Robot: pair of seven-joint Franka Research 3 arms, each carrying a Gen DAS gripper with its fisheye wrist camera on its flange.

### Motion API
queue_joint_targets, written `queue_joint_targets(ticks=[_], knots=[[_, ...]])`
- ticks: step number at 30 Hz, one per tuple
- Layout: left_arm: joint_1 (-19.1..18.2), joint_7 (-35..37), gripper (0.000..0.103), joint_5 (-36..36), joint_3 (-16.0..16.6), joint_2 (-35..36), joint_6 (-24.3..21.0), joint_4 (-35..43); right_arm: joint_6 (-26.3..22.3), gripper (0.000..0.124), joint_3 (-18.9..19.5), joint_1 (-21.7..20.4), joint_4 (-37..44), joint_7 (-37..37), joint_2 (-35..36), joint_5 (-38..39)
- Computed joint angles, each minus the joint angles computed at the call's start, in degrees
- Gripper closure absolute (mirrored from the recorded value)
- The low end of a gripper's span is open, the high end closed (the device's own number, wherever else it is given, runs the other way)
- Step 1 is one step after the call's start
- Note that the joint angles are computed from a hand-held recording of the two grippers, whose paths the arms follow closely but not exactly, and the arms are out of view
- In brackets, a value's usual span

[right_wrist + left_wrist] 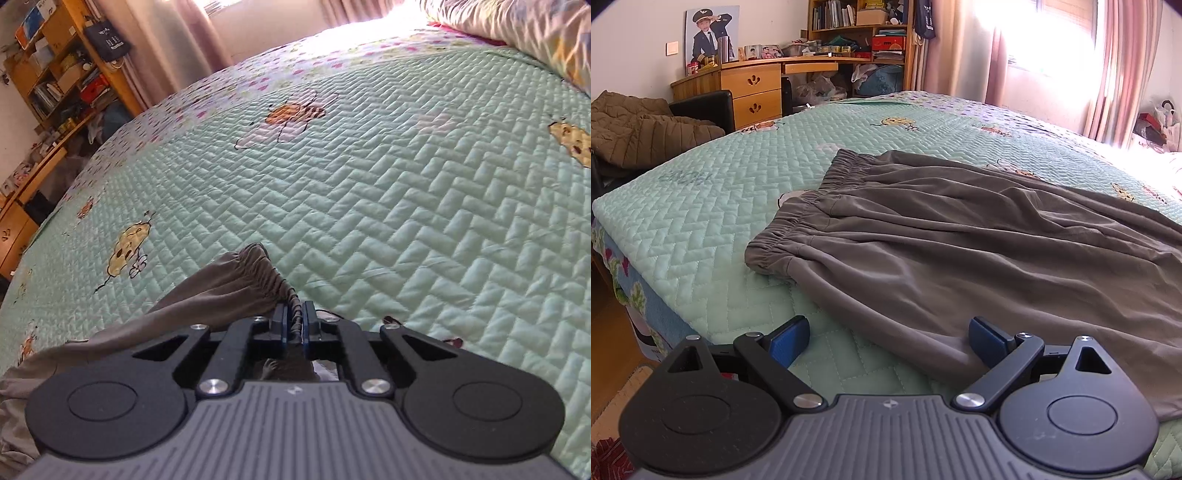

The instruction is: Fold clothes

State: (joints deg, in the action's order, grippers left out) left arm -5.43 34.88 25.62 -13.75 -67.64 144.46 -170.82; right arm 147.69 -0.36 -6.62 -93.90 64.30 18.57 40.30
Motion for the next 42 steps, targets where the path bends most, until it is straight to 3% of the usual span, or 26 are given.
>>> queue_joint_targets(ticks=[2, 4, 9, 18, 19, 22, 27, 32, 34, 36, 38, 42], knots=[[-0.1, -0.1, 0.009, -0.1, 0.2, -0.5, 0.2, -0.3, -0.9, 0.075, 0.1, -0.7, -2.5, -0.2, -1.7, 1.6], [-0.1, -0.1, 0.009, -0.2, 0.5, -1.0, 0.5, -0.6, -1.0, 0.066, 0.3, -1.5, -5.7, -1.5, -3.9, 5.3], [0.0, 0.0, 0.009, -0.5, 0.5, -1.2, 0.8, -0.8, -2.1, 0.066, -0.6, -1.8, -12.4, -4.1, -9.1, 15.5], [0.1, -0.2, 0.009, -0.8, 0.4, -0.9, 0.8, -0.7, -6.3, 0.066, -1.1, -2.4, -10.3, -3.2, -5.8, 28.2], [0.1, -0.2, 0.009, -0.8, 0.4, -0.9, 0.9, -0.7, -6.3, 0.070, -1.1, -2.5, -10.3, -3.3, -5.6, 29.0], [0.0, -0.2, 0.009, -0.9, 0.5, -1.3, 0.9, -0.9, -6.3, 0.114, -1.5, -2.3, -10.3, -0.7, -5.2, 27.4], [0.0, -0.4, 0.009, -1.2, 0.7, -1.8, 1.4, -1.3, -1.0, 0.114, -1.3, -1.1, -15.9, -6.7, -12.2, 32.4], [0.1, -0.4, 0.009, -1.4, 1.0, -2.5, 1.9, -1.8, 2.2, 0.109, -3.0, 1.8, -17.8, 3.5, -12.7, 20.3], [0.2, -0.7, 0.009, -1.7, 1.0, -3.6, 2.0, -2.3, -0.8, 0.109, -3.5, 1.3, -16.7, 6.6, -10.6, 17.9], [0.5, -1.1, 0.009, -2.0, 1.3, -4.0, 2.4, -2.7, 1.3, 0.100, -2.8, 0.9, -18.3, 3.6, -12.1, 22.6], [0.5, -1.0, 0.009, -2.2, 1.3, -3.7, 2.5, -2.6, 5.1, 0.074, -2.7, 1.6, -20.3, 3.0, -14.3, 24.0], [0.7, -1.1, 0.009, -2.5, 1.5, -4.3, 3.3, -3.1, 14.3, 0.073, -2.4, 4.8, -25.5, 5.1, -19.8, 19.2]])
